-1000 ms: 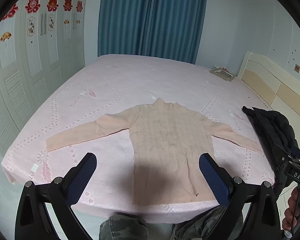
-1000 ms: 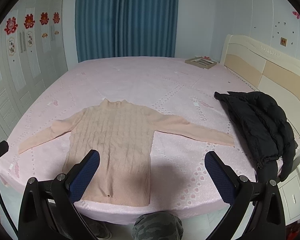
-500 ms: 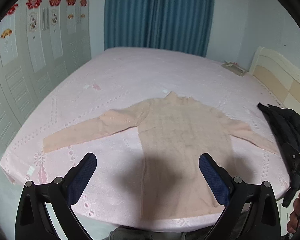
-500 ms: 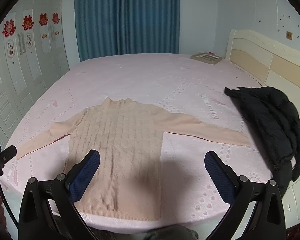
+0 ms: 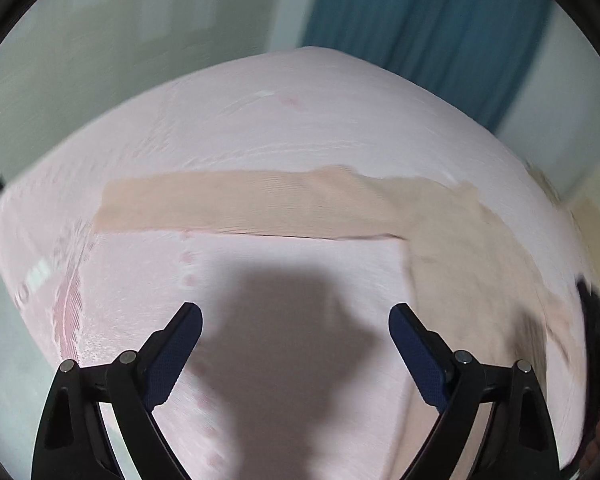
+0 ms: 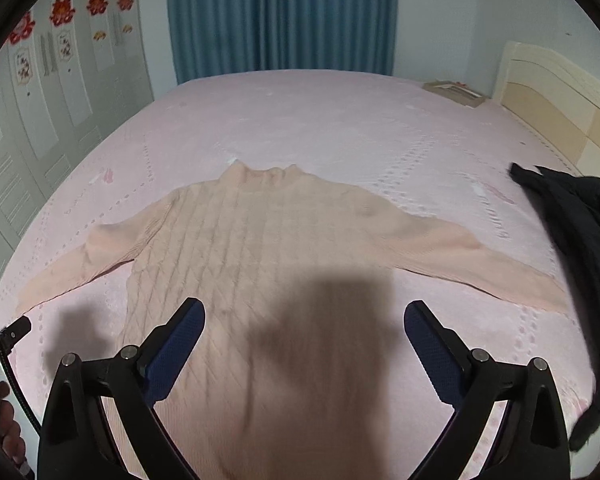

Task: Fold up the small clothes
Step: 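Grasp a sweater sleeve cuff with the left gripper and lift it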

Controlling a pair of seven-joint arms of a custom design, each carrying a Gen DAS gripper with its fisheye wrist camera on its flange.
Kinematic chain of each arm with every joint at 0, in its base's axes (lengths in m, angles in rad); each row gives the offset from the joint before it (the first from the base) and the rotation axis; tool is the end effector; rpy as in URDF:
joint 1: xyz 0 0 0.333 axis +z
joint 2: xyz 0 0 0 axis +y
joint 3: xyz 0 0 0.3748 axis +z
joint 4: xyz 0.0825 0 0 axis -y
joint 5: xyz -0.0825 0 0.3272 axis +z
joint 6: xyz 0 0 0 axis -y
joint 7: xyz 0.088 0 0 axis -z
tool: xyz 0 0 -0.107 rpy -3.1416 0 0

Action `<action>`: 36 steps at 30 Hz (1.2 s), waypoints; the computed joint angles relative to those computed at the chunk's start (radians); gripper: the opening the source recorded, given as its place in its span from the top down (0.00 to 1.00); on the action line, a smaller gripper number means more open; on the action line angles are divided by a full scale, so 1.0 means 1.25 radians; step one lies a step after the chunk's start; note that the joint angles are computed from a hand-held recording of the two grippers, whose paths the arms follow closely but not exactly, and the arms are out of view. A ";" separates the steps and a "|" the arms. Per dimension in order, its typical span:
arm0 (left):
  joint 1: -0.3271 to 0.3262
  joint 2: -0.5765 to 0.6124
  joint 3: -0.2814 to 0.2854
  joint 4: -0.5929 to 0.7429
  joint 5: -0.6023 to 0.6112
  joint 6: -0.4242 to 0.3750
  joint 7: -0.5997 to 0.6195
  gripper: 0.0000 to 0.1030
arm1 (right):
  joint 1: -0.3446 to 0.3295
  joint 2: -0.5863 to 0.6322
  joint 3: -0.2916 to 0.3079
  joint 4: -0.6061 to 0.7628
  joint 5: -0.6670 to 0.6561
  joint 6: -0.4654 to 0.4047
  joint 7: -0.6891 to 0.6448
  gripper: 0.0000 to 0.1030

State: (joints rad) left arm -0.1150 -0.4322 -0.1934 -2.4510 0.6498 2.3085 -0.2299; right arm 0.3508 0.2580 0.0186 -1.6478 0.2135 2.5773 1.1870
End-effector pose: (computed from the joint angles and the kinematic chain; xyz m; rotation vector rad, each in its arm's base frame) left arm 0.3496 -0.1115 0.5644 -2.4953 0.5766 -0.5408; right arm 0.6052 0.2285 0.6153 -2.2252 1.1595 -0.4617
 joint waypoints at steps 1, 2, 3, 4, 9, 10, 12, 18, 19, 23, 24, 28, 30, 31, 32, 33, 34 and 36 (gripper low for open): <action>0.012 -0.025 0.019 -0.047 0.008 0.045 -0.029 0.13 | 0.007 0.012 0.001 0.011 -0.007 0.001 0.005 0.04; 0.021 -0.040 0.029 -0.074 0.011 0.066 -0.045 0.14 | 0.013 0.028 0.003 0.028 -0.012 0.001 0.007 0.04; 0.034 -0.055 0.037 -0.100 0.015 0.083 -0.062 0.14 | 0.019 0.044 0.005 0.045 -0.013 -0.002 0.008 0.04; 0.052 -0.071 0.041 -0.126 0.026 0.100 -0.088 0.14 | 0.024 0.055 0.005 0.057 -0.012 -0.004 0.007 0.04; 0.152 -0.104 0.094 -0.234 0.095 0.263 -0.191 0.19 | 0.044 0.118 0.007 0.125 -0.006 -0.009 -0.002 0.04; 0.176 -0.101 0.102 -0.250 0.112 0.306 -0.209 0.22 | 0.046 0.129 0.007 0.132 -0.004 -0.004 -0.006 0.04; 0.269 -0.099 0.081 -0.270 0.193 0.383 -0.281 0.23 | 0.045 0.142 0.005 0.139 0.006 -0.006 -0.012 0.04; 0.386 -0.049 0.065 -0.250 0.320 0.441 -0.368 0.23 | 0.011 0.160 0.018 0.132 0.088 0.005 -0.034 0.04; 0.384 -0.044 0.060 -0.241 0.320 0.419 -0.372 0.24 | 0.005 0.163 0.017 0.128 0.102 0.009 -0.030 0.04; 0.349 -0.015 0.069 -0.205 0.296 0.322 -0.354 0.35 | -0.021 0.182 0.021 0.161 0.136 -0.038 -0.042 0.04; 0.333 -0.011 0.074 -0.199 0.277 0.285 -0.329 0.46 | -0.022 0.184 0.014 0.163 0.136 -0.033 -0.035 0.04; 0.285 0.029 0.104 -0.149 0.198 0.165 -0.221 0.93 | -0.029 0.198 -0.006 0.180 0.127 -0.031 -0.013 0.04; 0.266 0.052 0.090 -0.093 0.184 0.097 -0.182 0.93 | -0.023 0.202 -0.026 0.177 0.100 -0.007 0.001 0.04; 0.252 0.066 0.083 -0.055 0.181 0.066 -0.149 0.93 | -0.022 0.204 -0.034 0.178 0.089 0.000 0.011 0.04; 0.236 0.090 0.079 0.001 0.175 0.042 -0.104 0.93 | -0.023 0.211 -0.042 0.187 0.081 -0.001 0.025 0.04; 0.226 0.113 0.075 0.039 0.179 0.029 -0.085 0.93 | -0.034 0.221 -0.038 0.206 0.086 -0.020 0.033 0.04; 0.214 0.145 0.068 0.093 0.187 0.019 -0.058 0.93 | -0.049 0.233 -0.030 0.231 0.099 -0.050 0.040 0.04; 0.191 0.202 0.060 0.189 0.201 0.009 -0.009 0.93 | -0.074 0.260 -0.023 0.283 0.118 -0.107 0.065 0.04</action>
State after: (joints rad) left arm 0.1236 -0.1797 -0.1180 -2.2152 0.9014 2.3198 -0.2406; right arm 0.2582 0.5824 -0.0106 -1.2937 0.3608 2.4438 1.2688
